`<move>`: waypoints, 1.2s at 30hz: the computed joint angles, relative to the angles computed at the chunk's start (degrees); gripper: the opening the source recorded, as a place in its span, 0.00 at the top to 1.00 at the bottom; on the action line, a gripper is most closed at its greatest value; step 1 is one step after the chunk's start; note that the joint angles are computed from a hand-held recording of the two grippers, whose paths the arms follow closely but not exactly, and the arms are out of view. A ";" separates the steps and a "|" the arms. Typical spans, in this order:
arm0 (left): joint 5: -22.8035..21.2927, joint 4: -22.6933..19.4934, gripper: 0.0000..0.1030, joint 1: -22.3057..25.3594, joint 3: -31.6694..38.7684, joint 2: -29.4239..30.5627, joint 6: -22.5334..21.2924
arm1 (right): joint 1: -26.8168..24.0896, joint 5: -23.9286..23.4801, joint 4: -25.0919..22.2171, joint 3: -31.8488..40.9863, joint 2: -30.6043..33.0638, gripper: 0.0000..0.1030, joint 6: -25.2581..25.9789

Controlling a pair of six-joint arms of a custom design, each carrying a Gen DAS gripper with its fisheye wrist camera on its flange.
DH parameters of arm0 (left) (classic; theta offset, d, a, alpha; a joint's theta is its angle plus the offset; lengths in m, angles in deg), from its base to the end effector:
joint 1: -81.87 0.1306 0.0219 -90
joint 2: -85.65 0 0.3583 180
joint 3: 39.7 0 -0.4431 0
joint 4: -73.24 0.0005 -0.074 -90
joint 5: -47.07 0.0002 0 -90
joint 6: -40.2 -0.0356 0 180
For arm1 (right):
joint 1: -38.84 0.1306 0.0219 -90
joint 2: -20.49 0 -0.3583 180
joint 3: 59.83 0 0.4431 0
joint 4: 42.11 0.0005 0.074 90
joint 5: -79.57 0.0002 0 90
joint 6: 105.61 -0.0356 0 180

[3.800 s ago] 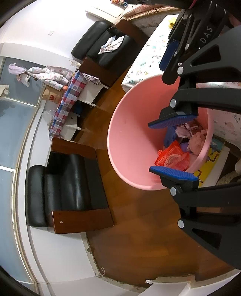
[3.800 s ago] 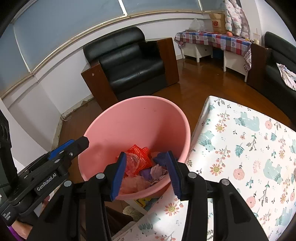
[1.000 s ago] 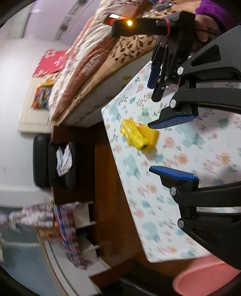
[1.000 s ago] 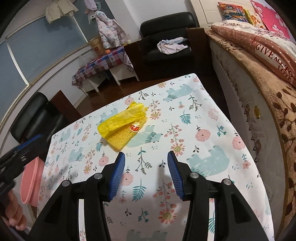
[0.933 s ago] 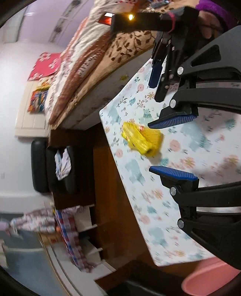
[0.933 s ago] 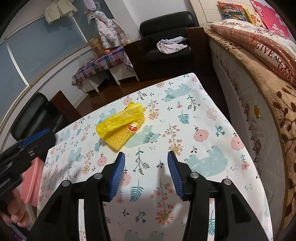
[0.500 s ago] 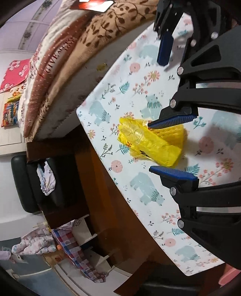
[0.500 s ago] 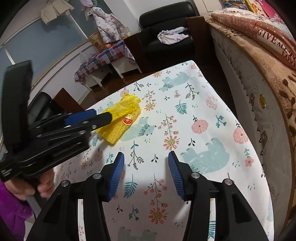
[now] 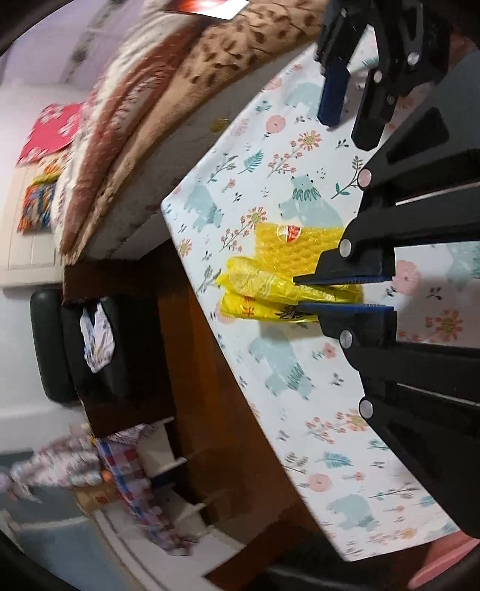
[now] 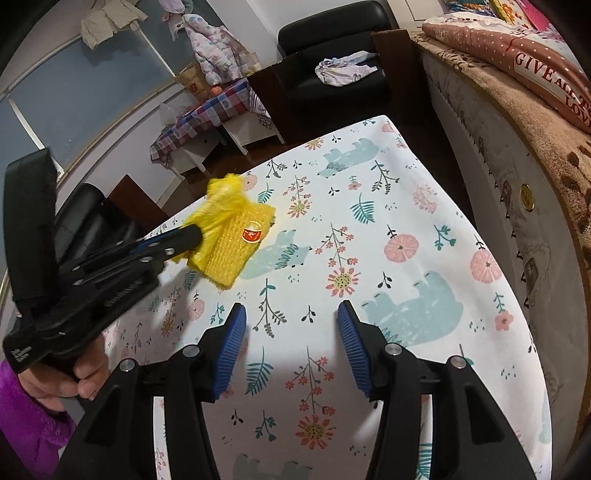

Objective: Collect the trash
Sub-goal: 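Grasp yellow plastic bag with left tool while right tool approaches yellow mesh sleeve, then grasp yellow mesh sleeve with right tool while left tool lifts yellow bag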

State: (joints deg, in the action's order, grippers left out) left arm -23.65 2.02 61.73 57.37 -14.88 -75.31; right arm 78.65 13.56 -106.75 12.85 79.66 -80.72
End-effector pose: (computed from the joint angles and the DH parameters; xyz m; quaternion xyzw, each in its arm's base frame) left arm 0.4112 -0.1638 0.5301 0.4115 0.8430 -0.1445 0.3149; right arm 0.2675 0.2035 0.4587 0.2695 0.8849 0.1387 0.3537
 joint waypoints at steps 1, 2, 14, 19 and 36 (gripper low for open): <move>0.62 -0.33 0.93 0.59 0.13 -0.08 1.20 | -0.08 -0.22 0.17 0.12 0.17 0.50 0.06; 1.24 -0.73 0.94 1.58 0.16 -0.30 2.54 | -0.20 -0.56 0.32 0.34 0.45 0.50 0.23; 5.01 -3.29 0.94 9.04 -2.24 -4.98 8.56 | -2.37 -3.19 3.52 7.32 8.29 0.50 6.81; 7.73 -3.92 0.94 12.29 -2.27 -6.20 10.48 | -3.25 -3.30 2.61 10.18 12.53 0.50 7.52; 2.12 -1.36 0.94 15.01 -5.65 -12.84 9.55 | -3.34 -2.24 1.19 16.65 21.22 0.43 11.47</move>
